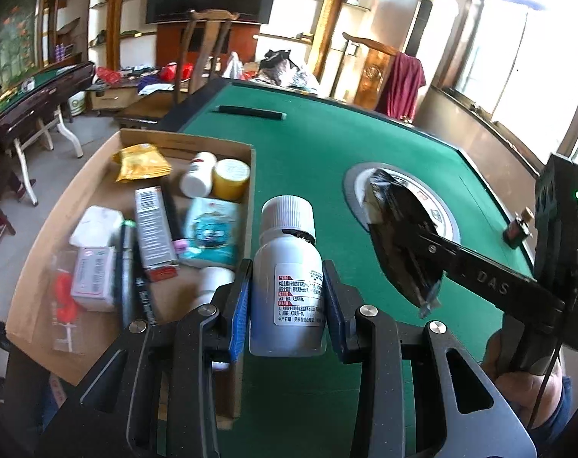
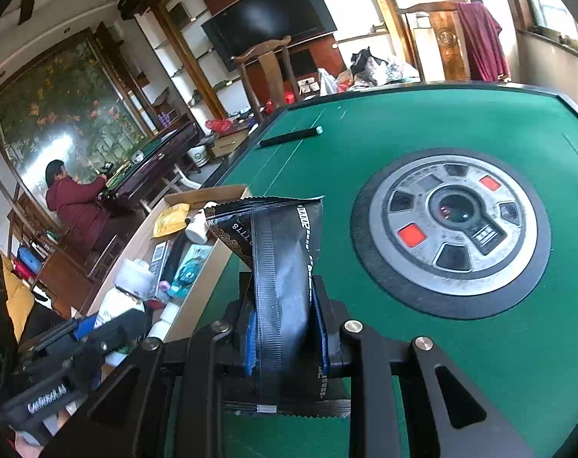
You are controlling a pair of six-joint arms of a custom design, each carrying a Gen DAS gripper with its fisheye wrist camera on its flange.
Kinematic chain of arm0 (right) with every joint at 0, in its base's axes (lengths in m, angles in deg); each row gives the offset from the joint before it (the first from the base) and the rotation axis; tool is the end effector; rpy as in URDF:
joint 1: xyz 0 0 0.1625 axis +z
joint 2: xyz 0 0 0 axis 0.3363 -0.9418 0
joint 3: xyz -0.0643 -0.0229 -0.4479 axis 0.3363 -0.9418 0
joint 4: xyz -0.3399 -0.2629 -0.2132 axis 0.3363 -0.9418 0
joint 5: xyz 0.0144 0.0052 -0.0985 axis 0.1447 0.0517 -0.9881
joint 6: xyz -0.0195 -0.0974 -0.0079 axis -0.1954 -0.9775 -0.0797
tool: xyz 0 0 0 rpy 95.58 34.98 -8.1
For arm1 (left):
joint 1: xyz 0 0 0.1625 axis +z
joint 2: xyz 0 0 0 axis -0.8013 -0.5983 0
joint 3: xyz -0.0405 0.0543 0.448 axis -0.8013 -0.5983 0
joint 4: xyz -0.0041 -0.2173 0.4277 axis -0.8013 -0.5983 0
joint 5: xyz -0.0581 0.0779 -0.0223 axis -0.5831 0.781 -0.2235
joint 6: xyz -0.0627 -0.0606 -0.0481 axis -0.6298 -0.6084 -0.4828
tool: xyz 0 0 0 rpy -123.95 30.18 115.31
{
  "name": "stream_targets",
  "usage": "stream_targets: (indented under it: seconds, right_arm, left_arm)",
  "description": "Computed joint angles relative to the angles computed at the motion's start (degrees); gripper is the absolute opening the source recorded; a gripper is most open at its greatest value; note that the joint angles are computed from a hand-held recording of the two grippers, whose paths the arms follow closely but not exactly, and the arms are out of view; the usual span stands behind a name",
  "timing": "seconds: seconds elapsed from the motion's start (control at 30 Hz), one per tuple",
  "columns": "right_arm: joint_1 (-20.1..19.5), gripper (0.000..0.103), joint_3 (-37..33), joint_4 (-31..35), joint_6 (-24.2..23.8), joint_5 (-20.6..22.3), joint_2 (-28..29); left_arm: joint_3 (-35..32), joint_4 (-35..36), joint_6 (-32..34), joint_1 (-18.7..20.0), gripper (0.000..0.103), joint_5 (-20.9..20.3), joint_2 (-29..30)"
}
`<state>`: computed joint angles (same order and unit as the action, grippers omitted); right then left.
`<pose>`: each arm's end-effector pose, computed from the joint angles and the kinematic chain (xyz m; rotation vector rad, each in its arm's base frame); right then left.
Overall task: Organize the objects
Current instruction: 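Lift the medicine bottle and black pouch and carry both toward the tray, then lower the medicine bottle and black pouch into the tray, opening both grippers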
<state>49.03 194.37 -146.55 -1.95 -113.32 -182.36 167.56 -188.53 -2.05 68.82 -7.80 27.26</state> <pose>-0.0111 -0.4326 0.2917 0.6244 -2.7189 0.8587 -0.3247 -0.3107 -0.0177 0.2535 2.3780 -1.0078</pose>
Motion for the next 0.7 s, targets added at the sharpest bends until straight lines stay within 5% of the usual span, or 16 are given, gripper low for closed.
stream_targets:
  seconds: [0.7]
  right_arm:
    - [7.09,0.023,3.36,-1.88,2.44,-2.15,3.01]
  left_arm:
    - [11.63,-3.11,-7.75,0.43,0.034,-0.76,-8.87]
